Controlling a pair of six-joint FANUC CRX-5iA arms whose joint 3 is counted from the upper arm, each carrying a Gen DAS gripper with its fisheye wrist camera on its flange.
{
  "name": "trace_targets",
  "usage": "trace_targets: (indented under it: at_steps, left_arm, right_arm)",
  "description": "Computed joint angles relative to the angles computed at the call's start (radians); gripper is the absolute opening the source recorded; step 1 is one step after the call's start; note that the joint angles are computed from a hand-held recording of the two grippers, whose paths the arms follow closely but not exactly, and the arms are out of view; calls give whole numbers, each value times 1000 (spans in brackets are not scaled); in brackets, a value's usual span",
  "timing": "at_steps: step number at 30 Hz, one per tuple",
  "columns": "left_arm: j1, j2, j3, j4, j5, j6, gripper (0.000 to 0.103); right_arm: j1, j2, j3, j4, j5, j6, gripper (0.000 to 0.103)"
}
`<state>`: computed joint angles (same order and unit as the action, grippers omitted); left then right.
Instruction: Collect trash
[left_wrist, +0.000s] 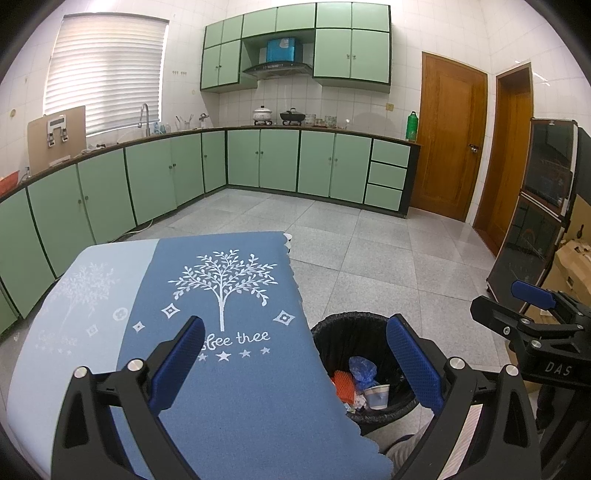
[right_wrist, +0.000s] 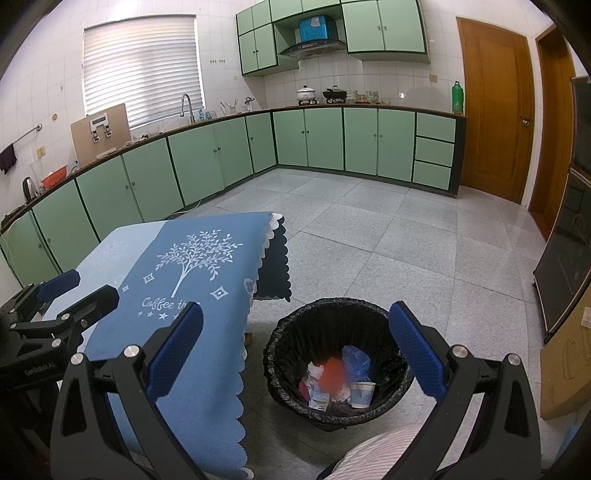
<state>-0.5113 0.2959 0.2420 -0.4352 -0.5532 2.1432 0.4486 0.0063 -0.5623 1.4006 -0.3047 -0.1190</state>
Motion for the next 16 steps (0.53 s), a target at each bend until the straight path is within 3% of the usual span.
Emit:
trace_targets:
  at_steps: [16]
  left_arm:
    - [6, 11, 6, 16, -2, -7, 97]
  right_arm:
    - [0, 16, 11, -11, 8, 15, 98]
